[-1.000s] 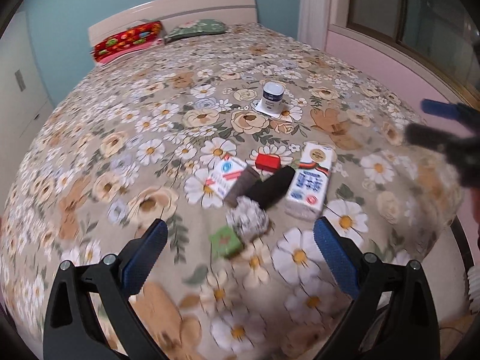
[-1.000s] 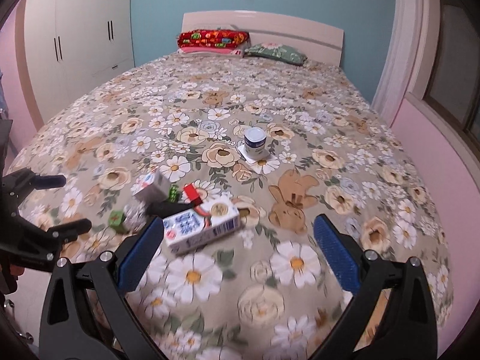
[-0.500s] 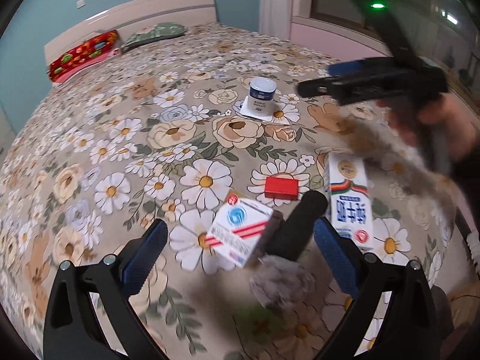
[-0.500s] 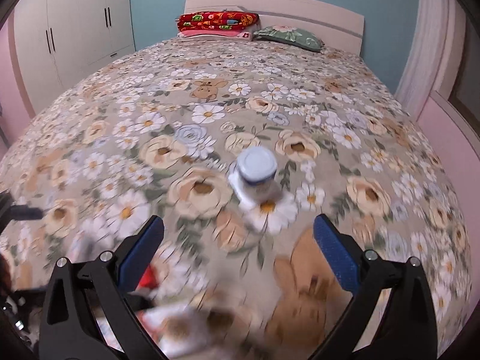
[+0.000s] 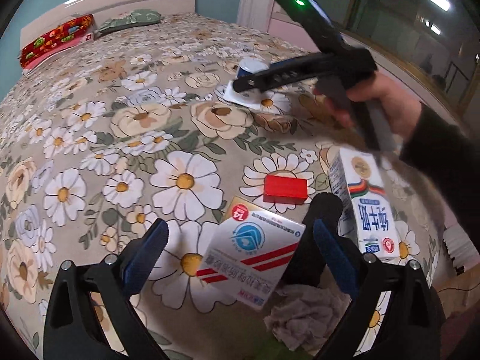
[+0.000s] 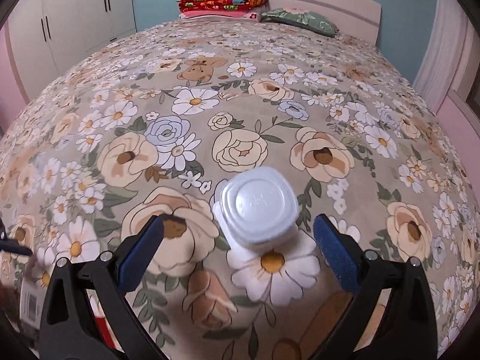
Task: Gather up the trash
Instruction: 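Grasp the white plastic cup with right tool while left tool grasps the medicine box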
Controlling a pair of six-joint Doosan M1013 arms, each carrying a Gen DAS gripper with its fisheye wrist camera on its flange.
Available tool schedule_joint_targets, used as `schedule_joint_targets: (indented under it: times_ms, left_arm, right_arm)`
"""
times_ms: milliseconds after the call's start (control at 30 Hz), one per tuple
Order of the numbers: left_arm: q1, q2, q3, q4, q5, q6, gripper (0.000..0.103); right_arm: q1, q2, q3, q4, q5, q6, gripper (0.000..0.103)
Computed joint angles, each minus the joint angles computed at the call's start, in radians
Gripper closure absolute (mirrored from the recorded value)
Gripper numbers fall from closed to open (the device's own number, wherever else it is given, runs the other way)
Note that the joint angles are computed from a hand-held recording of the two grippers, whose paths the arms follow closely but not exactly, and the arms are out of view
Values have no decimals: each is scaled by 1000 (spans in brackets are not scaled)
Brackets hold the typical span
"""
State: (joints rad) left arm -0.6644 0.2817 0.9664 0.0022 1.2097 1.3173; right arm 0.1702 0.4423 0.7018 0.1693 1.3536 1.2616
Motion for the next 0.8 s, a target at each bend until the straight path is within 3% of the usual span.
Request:
schedule_joint_targets:
  times_ms: [67, 167, 200, 233, 267, 600, 800]
  left_arm:
    - [2, 11, -11, -17, 22, 11, 37]
    - [11, 22, -18, -37, 37, -9, 48]
    - [17, 22, -16, -55, 33, -17, 51]
    - [22, 18, -10, -71, 24, -24, 58]
    - [27, 16, -6, -83, 15, -37, 58]
    - [15, 7, -26, -22, 19, -116, 58]
    - [-27, 33, -130, 113, 137, -181, 58]
  right_arm:
    - [2, 13, -13, 2, 6, 12, 6]
    - [8, 35, -40, -17, 25, 37, 11]
    - [8, 45, -53, -20, 45, 46, 21]
    - [5, 57, -70, -12, 73, 52, 40]
    - [2, 70, -88, -1, 103, 58, 52]
    - [-28, 50, -81, 54, 114, 103, 51]
    - [-33, 29, -128, 53, 138, 87, 51]
